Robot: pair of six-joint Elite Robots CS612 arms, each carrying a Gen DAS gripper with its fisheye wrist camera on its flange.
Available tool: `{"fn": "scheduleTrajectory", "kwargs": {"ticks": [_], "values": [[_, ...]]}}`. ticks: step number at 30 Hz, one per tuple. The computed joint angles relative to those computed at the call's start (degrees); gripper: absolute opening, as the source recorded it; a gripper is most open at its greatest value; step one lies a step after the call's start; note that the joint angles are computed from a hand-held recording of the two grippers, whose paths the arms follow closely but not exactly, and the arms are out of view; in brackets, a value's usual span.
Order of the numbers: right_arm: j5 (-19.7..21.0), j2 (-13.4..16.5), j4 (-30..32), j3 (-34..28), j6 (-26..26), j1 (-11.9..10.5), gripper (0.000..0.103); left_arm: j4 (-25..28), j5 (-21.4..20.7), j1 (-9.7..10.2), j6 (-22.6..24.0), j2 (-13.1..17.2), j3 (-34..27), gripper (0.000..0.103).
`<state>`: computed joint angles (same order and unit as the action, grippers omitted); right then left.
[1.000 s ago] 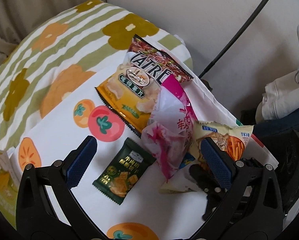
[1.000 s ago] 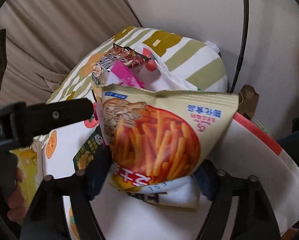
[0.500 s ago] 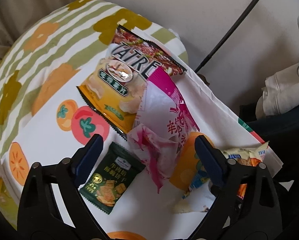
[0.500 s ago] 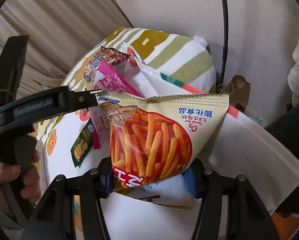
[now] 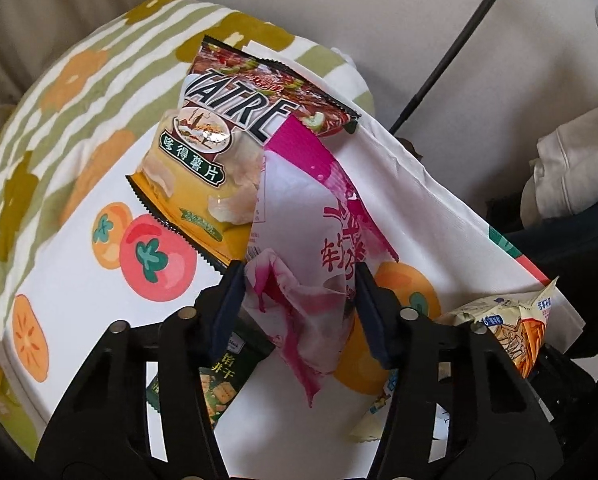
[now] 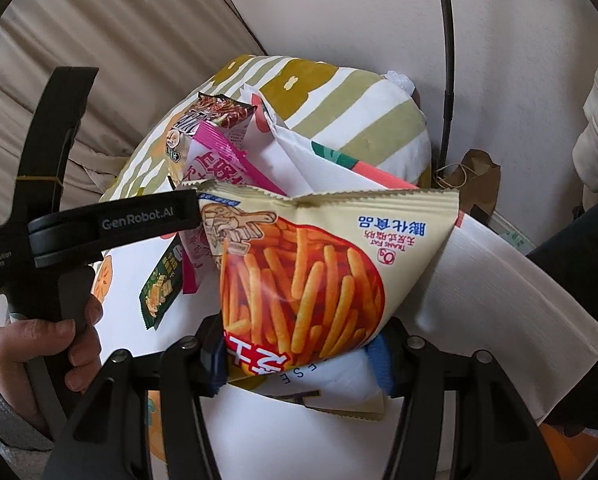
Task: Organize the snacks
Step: 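Grasp the pink-white packet with the left tool while the right tool grasps the orange fries packet, then carry both packets into the green box and open both tools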
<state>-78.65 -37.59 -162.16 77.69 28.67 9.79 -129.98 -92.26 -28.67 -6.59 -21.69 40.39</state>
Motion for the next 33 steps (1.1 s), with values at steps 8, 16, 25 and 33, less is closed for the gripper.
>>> {"fn": "scheduleTrajectory", "kwargs": {"ticks": [8, 16, 25, 33], "values": [[0.6, -0.2, 0.1, 0.0, -0.2, 0.1, 0.052, -2.5, 2.9, -0.92, 2.0, -2.3, 3.5, 0.042], [0.1, -1.5, -1.6, 1.4, -0.7, 0.4, 0.052, -9.6, 3.2, -0.95, 1.0, -7.3, 11.2, 0.041], [-1.5, -4.2, -4.5, 3.2, -2.3, 1.2, 0.052, -18.7, 4.8, -0.25, -2.2, -14.5, 21.2, 0.041], [0.3, -5.6, -5.3, 1.0, -8.1, 3.0, 0.052, -28.0, 8.0, 1.53, -6.9, -22.1, 31.4, 0.041]]}}
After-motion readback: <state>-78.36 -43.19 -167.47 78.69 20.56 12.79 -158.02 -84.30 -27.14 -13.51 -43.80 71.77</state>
